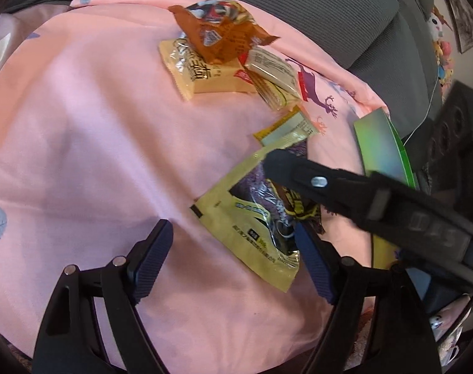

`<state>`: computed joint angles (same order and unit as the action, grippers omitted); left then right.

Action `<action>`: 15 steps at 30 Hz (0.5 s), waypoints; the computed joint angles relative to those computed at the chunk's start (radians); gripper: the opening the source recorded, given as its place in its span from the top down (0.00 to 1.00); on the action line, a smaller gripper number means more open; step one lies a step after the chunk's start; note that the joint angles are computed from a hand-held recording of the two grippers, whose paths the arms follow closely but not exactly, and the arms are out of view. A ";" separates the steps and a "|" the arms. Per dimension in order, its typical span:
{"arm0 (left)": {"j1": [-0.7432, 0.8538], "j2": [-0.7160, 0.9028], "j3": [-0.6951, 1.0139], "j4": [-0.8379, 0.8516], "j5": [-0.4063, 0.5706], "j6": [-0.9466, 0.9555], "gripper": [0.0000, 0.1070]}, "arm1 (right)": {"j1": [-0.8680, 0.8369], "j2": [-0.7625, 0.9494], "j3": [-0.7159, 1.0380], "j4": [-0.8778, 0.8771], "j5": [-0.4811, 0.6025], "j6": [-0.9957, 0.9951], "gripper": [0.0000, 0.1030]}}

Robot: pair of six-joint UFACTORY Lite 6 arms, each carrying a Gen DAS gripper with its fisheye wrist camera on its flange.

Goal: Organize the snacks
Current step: 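Grasp the yellow bag with dark print using the right gripper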

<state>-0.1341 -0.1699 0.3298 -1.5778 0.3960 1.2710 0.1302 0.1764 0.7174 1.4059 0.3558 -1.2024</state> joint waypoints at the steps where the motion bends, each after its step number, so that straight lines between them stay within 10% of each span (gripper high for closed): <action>1: -0.013 0.000 0.000 -0.012 -0.004 0.008 0.28 | 0.008 0.009 0.004 -0.024 -0.008 0.029 0.48; 7: -0.131 0.019 0.008 -0.193 -0.078 0.145 0.39 | 0.023 0.060 0.025 -0.054 -0.027 0.052 0.54; 10: -0.079 0.075 0.018 -0.212 0.063 0.195 0.64 | 0.020 0.052 0.007 0.002 -0.036 0.002 0.60; 15: -0.131 0.041 0.004 -0.348 0.060 0.288 0.69 | 0.019 -0.030 -0.042 0.070 -0.053 -0.055 0.64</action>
